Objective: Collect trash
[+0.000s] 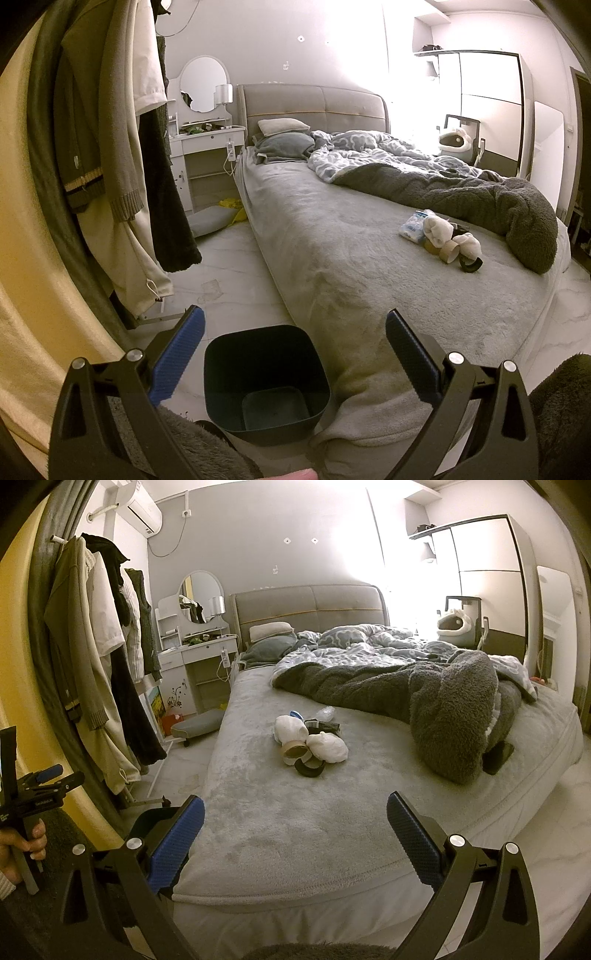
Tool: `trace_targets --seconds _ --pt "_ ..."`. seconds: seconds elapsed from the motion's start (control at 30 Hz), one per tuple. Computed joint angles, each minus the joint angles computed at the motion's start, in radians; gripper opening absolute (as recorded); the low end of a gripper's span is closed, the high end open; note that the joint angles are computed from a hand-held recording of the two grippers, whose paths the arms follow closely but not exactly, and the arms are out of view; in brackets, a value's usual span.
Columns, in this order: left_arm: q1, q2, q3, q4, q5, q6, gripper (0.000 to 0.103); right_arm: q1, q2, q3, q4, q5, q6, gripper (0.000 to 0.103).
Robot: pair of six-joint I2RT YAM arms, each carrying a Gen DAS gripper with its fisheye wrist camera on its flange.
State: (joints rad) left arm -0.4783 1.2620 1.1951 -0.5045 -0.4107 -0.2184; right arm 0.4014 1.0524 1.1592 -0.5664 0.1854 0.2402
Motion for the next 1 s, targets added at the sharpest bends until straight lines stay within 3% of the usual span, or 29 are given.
trace_targets --seconds 0.4,0.6,1.0 --pt "0.008 -0.003 0.005 0.002 0.013 0.011 0.1 0.002 0.005 0.007 -0.009 0.007 -0.002 0.1" --pt "0.039 0.01 0.049 0.002 0.065 -0.002 0.1 0.039 0.05 0.048 -0.038 0.077 -0.001 0.1" --pt "0.089 0.124 0.131 0.035 0.18 0.035 0.1 -0.078 0.245 0.204 -0.022 -0.079 -0.002 0.1"
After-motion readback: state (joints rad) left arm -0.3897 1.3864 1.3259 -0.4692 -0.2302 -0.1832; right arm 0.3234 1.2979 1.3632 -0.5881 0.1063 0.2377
